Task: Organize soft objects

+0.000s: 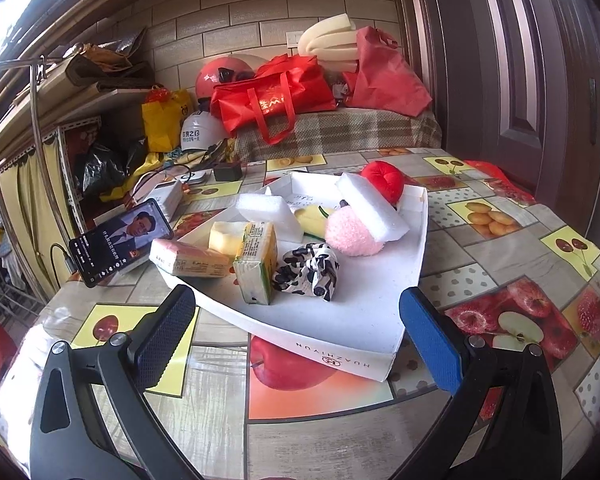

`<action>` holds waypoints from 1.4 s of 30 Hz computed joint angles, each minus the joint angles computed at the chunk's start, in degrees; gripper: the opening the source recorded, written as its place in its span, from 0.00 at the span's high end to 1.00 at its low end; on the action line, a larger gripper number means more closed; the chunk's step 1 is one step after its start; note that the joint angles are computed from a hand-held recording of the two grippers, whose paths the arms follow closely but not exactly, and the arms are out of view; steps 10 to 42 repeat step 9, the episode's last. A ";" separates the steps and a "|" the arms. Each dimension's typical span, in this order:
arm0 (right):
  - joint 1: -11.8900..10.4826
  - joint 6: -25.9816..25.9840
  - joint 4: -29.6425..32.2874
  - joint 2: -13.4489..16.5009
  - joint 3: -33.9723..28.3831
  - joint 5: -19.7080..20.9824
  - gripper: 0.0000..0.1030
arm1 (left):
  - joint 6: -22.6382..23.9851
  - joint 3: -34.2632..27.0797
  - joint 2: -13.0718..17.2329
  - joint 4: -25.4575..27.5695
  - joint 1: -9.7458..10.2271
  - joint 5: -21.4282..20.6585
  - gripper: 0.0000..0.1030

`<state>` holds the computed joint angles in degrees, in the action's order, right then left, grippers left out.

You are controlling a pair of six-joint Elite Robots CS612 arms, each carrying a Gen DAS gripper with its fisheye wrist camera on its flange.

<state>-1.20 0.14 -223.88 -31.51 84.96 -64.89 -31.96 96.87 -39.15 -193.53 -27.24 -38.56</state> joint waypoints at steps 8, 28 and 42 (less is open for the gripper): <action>-0.23 1.22 1.15 -0.09 -0.16 0.75 0.00 | -0.15 0.25 -0.12 -0.51 0.24 -1.22 0.00; -0.23 1.33 1.32 -0.10 -0.18 0.80 0.00 | -0.33 0.18 -0.14 -0.17 0.25 -1.19 0.00; -0.23 1.33 1.32 -0.10 -0.18 0.80 0.00 | -0.33 0.18 -0.14 -0.17 0.25 -1.19 0.00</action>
